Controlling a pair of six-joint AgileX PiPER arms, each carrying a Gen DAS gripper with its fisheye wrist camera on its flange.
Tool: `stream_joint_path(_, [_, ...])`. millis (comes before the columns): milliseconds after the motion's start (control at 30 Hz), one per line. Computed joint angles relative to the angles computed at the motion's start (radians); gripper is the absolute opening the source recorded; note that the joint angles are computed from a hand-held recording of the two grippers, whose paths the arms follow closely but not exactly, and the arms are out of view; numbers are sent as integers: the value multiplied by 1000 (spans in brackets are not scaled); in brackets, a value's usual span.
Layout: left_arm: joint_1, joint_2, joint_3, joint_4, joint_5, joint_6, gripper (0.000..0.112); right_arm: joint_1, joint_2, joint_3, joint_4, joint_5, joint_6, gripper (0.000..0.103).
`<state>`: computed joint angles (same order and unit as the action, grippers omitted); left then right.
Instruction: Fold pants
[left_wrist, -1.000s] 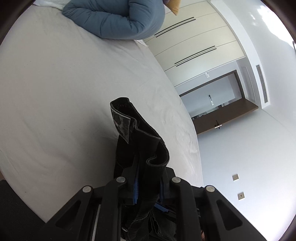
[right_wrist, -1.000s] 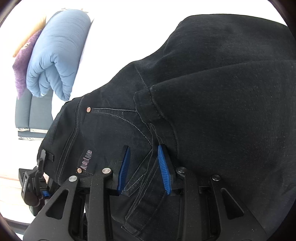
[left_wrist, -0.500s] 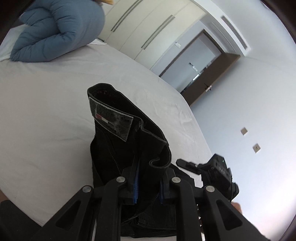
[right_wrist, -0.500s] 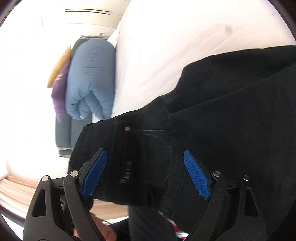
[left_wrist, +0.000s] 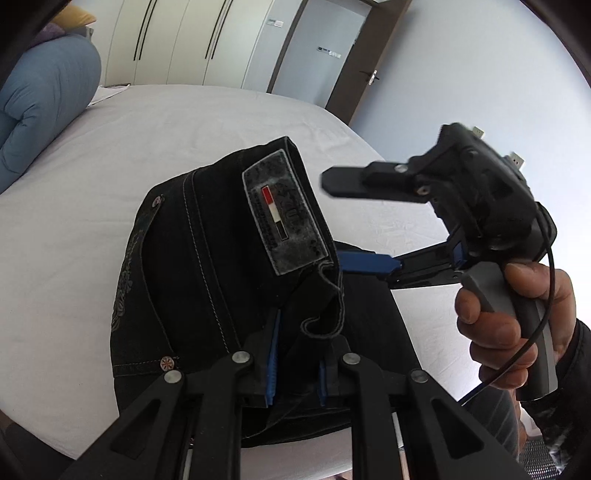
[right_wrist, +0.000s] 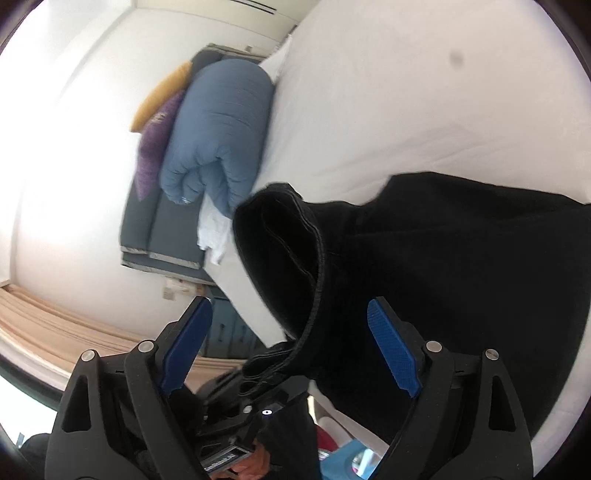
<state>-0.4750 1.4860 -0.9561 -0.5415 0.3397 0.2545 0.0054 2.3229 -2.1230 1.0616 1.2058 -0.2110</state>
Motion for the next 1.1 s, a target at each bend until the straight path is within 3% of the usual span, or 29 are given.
stream_joint_path(167, [-94,37,-26,207,3,-169,16,-24,-29,166,132,-29,-115,87])
stream_joint_path(267, [-131,44,-25,282,-3,-234,16,3,-35,152,60,-67,-109,83])
stream_joint_path(300, [-148,42,-21,326,-7,-277,16,8,-38,146,21,-71,-98,71])
stream_joint_path(367, [-160,40,-20,359,-8,-305,16,11,-41,151,-40,-90,-84,36])
stream_joint_path(467, [-173,55,-33,332,-1,-278,16,-12,-68,239,-40,-145,-117,17])
stream_joint_path(633, [-210,113,-101,371,23,-287,16,-46,-122,381,-13,-229,-206,15])
stream_joint_path(1100, [-292,244,-261,453,86,-337,16,-182,-131,504,67,-251,-365,15])
